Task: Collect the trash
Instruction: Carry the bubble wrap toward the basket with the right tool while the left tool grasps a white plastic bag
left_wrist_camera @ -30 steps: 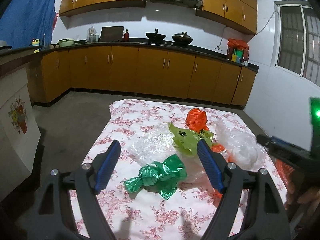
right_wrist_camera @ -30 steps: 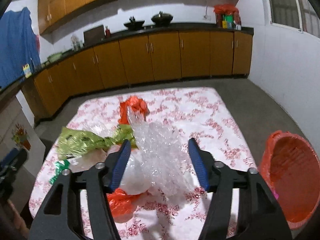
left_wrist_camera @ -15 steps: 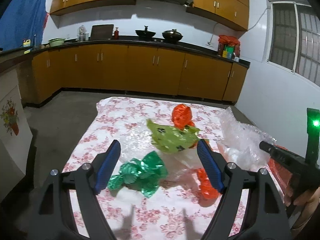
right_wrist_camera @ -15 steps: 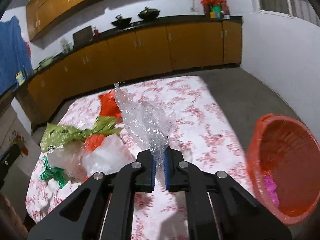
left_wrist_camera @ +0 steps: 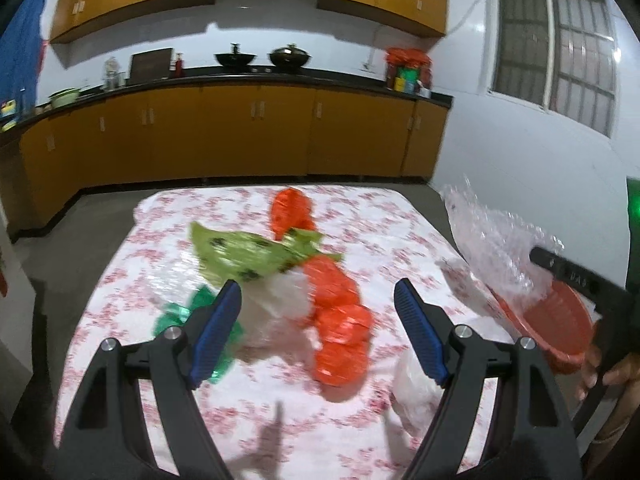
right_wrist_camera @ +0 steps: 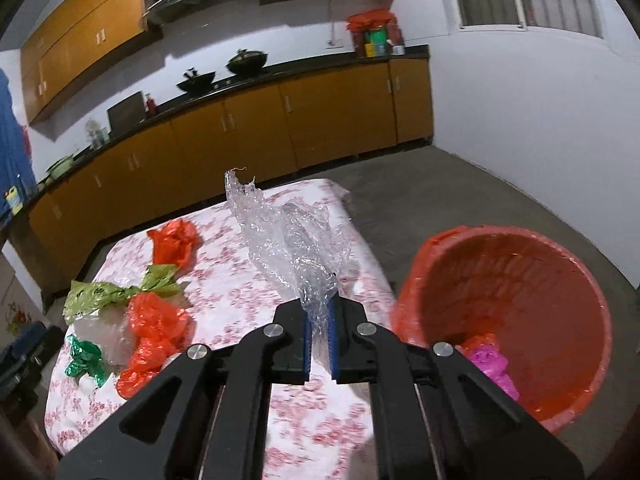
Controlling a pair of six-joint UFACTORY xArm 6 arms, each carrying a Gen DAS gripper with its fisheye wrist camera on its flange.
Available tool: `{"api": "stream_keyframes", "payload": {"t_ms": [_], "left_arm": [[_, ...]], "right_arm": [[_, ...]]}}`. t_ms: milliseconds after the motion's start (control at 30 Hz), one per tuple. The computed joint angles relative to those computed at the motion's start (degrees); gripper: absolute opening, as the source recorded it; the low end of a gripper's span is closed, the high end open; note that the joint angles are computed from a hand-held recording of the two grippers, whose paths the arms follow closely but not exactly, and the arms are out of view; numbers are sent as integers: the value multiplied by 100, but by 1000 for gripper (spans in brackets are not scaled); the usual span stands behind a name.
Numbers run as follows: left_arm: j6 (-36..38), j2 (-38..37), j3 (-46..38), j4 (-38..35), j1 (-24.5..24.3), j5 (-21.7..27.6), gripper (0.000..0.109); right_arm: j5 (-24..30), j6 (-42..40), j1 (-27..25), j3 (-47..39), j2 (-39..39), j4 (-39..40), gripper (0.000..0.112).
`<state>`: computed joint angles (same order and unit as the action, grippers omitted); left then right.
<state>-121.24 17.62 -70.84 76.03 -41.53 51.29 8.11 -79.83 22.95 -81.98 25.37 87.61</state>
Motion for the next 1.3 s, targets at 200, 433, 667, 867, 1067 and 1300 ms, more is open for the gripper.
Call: {"api": "stream_keyframes", "payload": {"t_ms": [200,433,667,867,1067,1300], "left_arm": [[311,409,-381,54,37,-465,77],[812,1028,-1052,-74,135,-1111,77],[1691,1711,-1842,-636,179,-1427,77],[2334,2161,-2318,-1259,241,-1538,77],[3019,2589,-2679,-2108,391,-1862,77],[3380,2852,-2893,-2493,479,-2207,60]], "right_arm": [[-28,-305,-195,95,-104,359,7],[-155,-1116,-346,249,-330,1130,7],[-219,-1157,-562,316,-366,1236,7],[-240,-1042,-702,324,-329,1215,7],[-211,-926,-812,342,-304,1127,7],[-198,-937,-907,348,-289,1141,7]]}}
